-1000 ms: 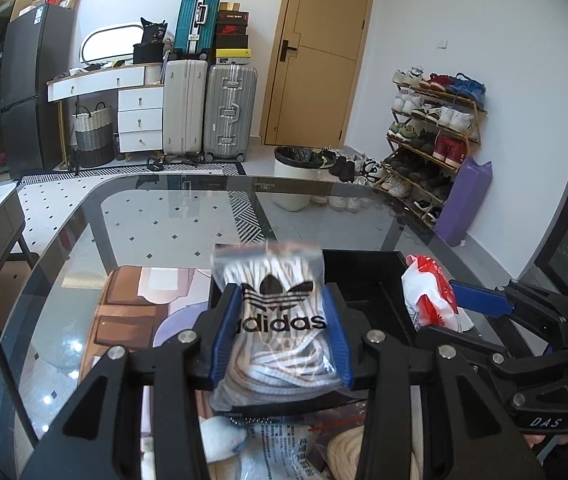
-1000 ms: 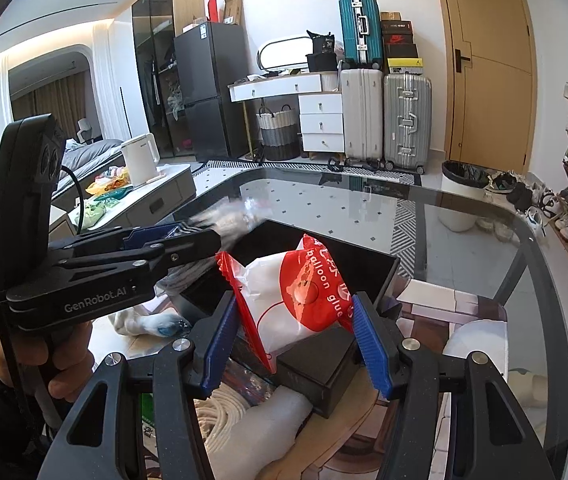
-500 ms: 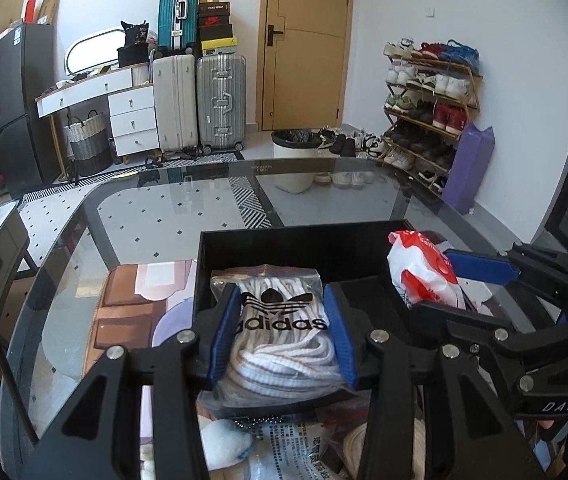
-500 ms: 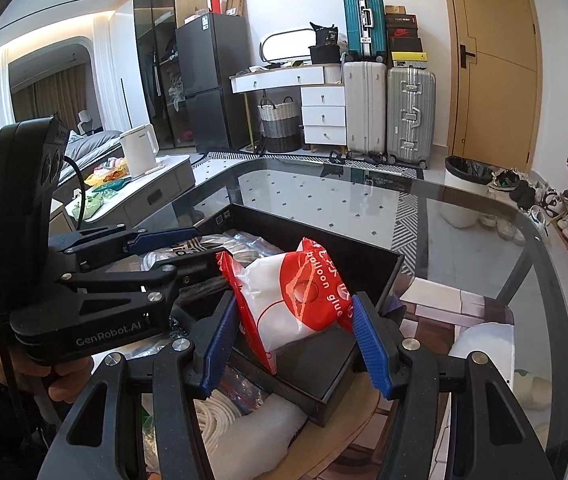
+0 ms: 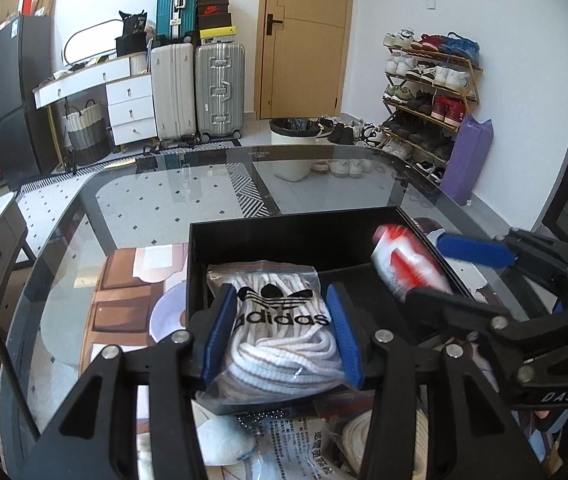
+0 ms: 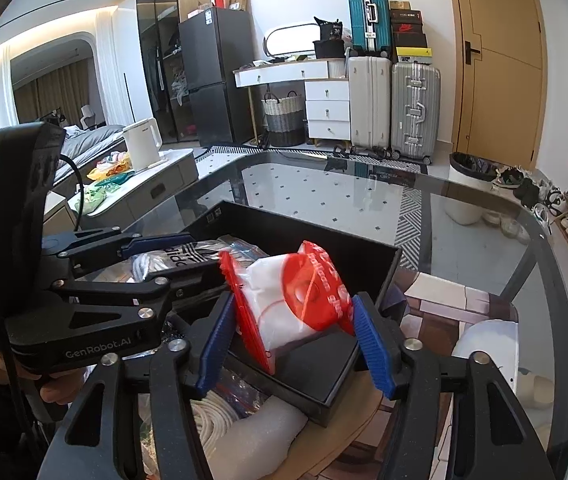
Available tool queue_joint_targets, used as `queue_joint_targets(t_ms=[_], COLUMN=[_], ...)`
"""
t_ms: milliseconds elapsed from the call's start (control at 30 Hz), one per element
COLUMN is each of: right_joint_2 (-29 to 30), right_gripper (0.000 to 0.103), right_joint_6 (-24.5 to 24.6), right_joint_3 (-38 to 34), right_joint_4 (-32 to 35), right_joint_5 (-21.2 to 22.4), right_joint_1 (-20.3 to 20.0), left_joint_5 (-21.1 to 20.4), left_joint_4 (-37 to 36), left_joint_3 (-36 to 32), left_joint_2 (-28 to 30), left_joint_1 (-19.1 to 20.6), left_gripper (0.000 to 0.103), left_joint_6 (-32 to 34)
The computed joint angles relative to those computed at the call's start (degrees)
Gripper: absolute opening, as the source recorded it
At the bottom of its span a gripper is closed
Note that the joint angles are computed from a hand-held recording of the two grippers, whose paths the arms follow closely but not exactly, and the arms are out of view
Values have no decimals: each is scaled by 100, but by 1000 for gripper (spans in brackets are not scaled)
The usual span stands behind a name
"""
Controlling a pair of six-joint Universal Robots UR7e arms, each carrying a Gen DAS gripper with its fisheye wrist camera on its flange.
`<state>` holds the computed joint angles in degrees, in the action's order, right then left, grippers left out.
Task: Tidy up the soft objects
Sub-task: 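Withdraw both tools from the box back over the table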
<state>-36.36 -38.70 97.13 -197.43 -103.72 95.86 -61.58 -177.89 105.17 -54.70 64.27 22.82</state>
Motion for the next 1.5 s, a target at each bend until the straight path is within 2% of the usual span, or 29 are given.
queue_joint_targets(t_ms=[33, 133, 167, 233, 300, 533, 767, 933, 1133, 1500], right_joint_2=[-2, -150, -207, -326, -438, -699, -883, -990, -1026, -925], right_gripper=[73, 91, 93, 100, 102, 102, 102, 102, 102, 102], right_joint_6=[-5, 52, 91, 144, 196, 503, 614, 472, 106, 76], right_joint_3=[47, 283, 351, 494, 678, 1265, 1840, 2118, 2336, 2432], right_joint_4=[-125, -407, -404, -387, -496, -965, -1368, -1356, -1172, -1164], right_joint_5=[2, 182, 215, 254, 308, 324, 318, 267, 78, -213], right_joint_1=[18, -19, -28, -41, -49, -100, -191, -191, -102, -24], left_joint_5=[-15, -135, -131, -67, -67, 152, 164, -112, -39, 77], left_joint_4=[-19, -247, -311, -733, -1120, -1579, -1779, -1784, -1704, -1781], left_joint_3=[24, 183, 243, 431, 579, 981, 1366, 1558, 1668, 2003], left_joint_2=[-32, -180, -232, -322, -388, -660, -877, -1036, -1105, -1246], left_joint_1=[0, -15, -34, -80, -109, -195, -201, -60, -38, -51], left_gripper=[61, 69, 74, 97, 103, 103, 103, 103, 103, 103], left_joint_6=[-34, 47, 88, 196, 309, 632, 557, 320, 284, 330])
